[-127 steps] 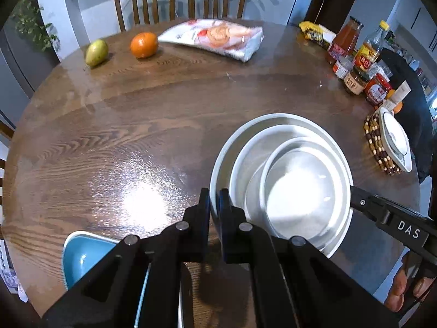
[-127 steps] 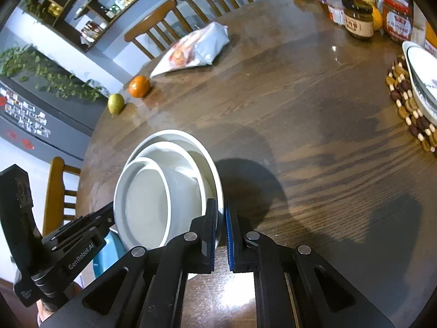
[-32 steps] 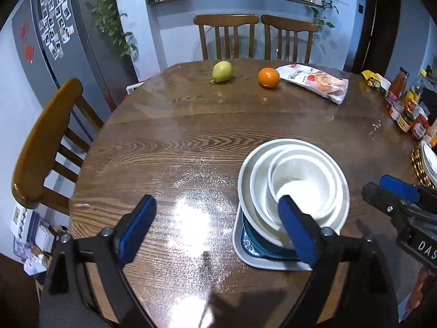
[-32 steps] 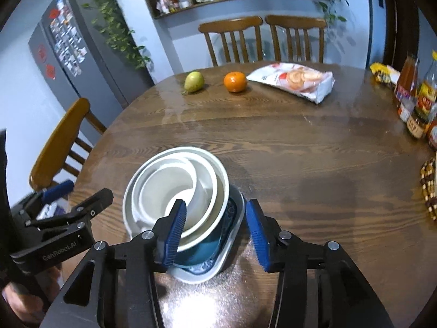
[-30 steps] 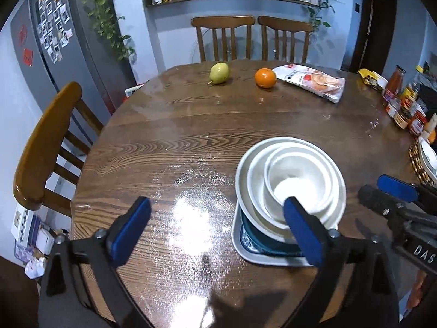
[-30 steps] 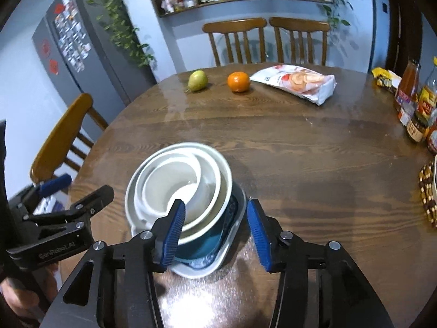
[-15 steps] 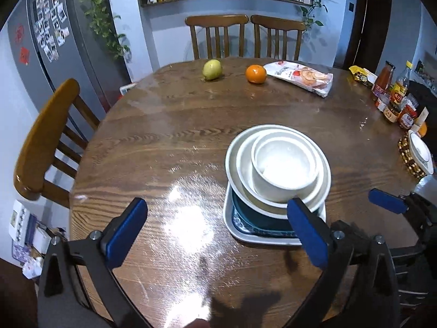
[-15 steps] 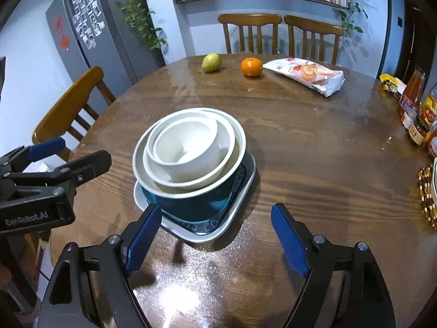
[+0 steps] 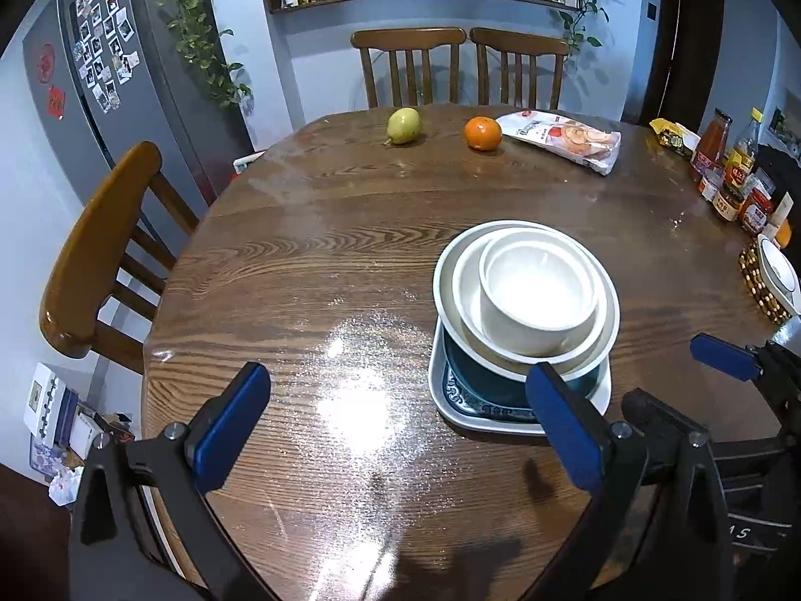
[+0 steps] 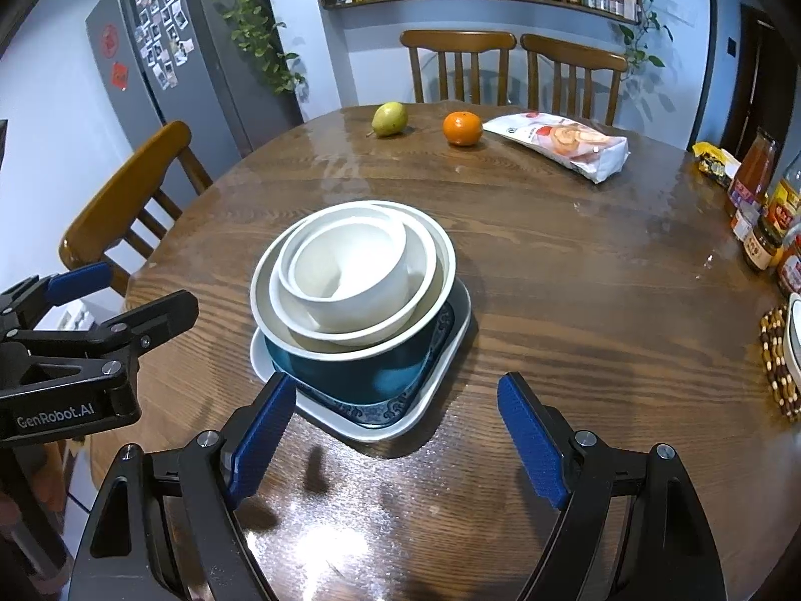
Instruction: Organize plates and bowls
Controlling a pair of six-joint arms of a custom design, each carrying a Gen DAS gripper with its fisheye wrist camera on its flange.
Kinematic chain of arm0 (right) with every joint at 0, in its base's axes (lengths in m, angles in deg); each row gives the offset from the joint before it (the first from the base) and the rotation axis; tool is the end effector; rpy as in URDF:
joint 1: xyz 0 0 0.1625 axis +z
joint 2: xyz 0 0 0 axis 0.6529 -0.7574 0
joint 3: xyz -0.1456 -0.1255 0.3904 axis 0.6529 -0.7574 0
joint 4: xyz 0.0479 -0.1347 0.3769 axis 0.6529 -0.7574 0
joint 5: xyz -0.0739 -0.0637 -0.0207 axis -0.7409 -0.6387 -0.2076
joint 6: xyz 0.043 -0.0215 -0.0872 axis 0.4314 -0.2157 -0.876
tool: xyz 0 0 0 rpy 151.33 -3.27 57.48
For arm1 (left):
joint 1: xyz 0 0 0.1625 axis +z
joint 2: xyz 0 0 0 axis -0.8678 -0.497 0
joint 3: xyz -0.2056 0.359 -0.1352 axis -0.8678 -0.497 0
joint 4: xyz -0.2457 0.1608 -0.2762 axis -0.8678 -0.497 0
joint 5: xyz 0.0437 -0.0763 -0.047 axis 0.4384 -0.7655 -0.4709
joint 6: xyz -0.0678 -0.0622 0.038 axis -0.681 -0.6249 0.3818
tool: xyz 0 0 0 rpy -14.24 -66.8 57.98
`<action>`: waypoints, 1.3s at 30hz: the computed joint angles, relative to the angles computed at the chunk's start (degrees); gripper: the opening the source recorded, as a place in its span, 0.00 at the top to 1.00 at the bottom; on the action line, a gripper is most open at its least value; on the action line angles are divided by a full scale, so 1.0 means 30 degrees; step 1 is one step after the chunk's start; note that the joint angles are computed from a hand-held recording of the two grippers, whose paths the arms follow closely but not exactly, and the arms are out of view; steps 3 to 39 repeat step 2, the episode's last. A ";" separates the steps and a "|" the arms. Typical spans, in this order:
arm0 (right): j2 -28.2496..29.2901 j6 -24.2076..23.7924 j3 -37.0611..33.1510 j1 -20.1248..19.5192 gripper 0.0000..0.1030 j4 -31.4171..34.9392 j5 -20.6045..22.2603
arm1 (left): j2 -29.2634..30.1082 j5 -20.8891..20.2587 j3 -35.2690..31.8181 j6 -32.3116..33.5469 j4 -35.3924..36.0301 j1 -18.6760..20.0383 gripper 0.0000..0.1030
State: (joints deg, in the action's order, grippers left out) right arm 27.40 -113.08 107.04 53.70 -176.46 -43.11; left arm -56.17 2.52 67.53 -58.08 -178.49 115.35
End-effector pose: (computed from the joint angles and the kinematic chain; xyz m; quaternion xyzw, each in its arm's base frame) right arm 0.1602 -0.7070 0.0872 0.3407 -0.8936 0.1981 0.2148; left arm -0.1876 -0.6629 0.0971 0.0242 0.8300 -0.3551 0.4295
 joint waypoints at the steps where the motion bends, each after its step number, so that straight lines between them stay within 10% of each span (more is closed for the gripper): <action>1: -0.0008 0.0058 0.0001 0.0010 0.19 0.0042 0.0011 | -0.0048 -0.0100 0.0006 -0.0079 0.0156 0.0017 0.01; 39: 0.0011 0.0116 -0.0057 0.0027 0.19 0.0104 -0.0015 | -0.0105 -0.0336 0.0004 -0.0142 0.0288 0.0052 0.01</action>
